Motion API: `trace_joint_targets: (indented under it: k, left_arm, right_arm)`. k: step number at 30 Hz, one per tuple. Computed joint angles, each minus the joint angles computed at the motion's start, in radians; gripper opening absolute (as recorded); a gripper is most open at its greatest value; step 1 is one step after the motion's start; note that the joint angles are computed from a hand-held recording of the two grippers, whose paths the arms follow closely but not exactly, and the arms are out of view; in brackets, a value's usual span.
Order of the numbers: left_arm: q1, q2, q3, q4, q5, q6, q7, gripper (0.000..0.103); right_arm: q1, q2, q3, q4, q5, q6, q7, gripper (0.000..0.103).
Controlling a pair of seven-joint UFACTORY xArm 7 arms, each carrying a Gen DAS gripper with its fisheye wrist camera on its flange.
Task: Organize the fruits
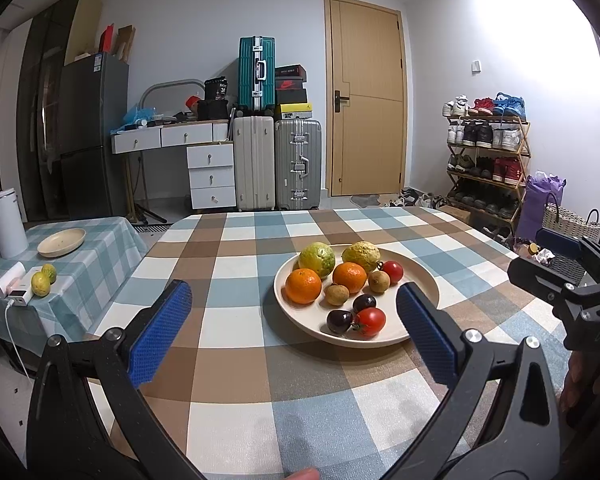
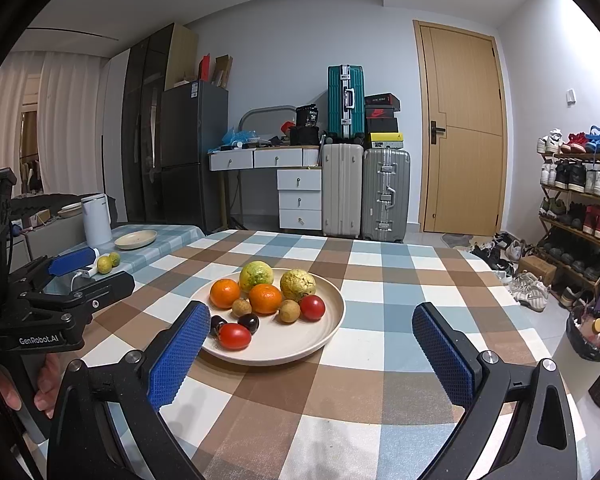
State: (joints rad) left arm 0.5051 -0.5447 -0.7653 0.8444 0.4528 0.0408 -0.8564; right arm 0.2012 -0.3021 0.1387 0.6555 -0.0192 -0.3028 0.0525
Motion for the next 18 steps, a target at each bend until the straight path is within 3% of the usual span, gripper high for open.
trace_joint_targets:
  k: [18]
  left_arm:
    - [-0.023,0.005,0.017,0.0,0.007,0.006,0.003,0.102]
  right_arm:
    - [0.0,0.0,-0.001,0.0,-0.004,0.0,0.004,0.103]
